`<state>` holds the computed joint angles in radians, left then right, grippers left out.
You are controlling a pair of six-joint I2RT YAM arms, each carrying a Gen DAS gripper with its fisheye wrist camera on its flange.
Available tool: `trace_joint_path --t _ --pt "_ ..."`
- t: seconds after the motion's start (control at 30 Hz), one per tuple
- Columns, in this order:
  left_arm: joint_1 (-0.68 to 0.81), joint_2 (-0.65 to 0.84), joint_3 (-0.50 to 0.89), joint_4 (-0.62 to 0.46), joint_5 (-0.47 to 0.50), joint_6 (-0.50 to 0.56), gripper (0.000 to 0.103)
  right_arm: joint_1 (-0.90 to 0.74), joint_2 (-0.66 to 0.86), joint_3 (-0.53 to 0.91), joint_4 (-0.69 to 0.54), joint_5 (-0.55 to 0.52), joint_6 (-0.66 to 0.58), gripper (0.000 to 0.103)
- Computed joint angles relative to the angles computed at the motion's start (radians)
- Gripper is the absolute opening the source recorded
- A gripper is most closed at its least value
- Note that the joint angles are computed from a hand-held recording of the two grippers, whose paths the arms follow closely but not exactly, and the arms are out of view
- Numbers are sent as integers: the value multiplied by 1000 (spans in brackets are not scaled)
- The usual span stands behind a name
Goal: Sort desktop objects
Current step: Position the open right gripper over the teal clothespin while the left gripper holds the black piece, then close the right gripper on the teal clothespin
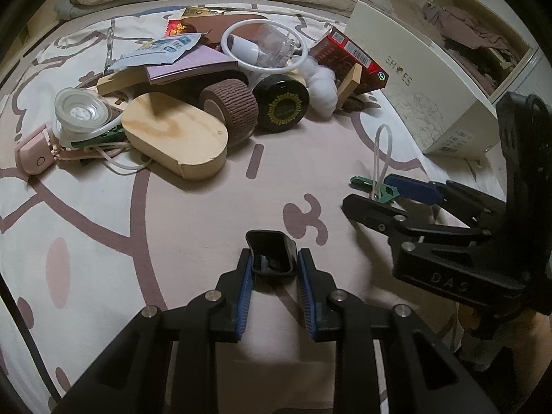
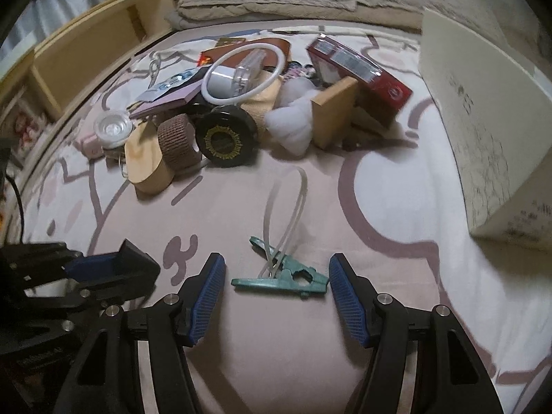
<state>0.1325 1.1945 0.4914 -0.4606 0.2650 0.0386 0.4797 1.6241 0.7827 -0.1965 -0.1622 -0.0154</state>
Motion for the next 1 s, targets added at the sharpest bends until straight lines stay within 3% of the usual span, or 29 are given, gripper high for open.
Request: trace_joint_path --t 0.2,0.43,0.7,0.9,1.0 --pt "3 3 -1 3 2 5 26 -5 16 8 36 21 -128 63" --pt "5 9 2 2 3 8 26 -37 -15 1 -25 16 -159 63" --pt "23 6 7 -14 15 16 26 -90 -24 13 -85 -66 -93 63" --pt "28 12 8 -15 27 -11 26 -57 -16 12 -61 -40 -77 63" --pt "23 9 6 -14 23 -19 26 -36 -17 2 -43 -3 -80 53"
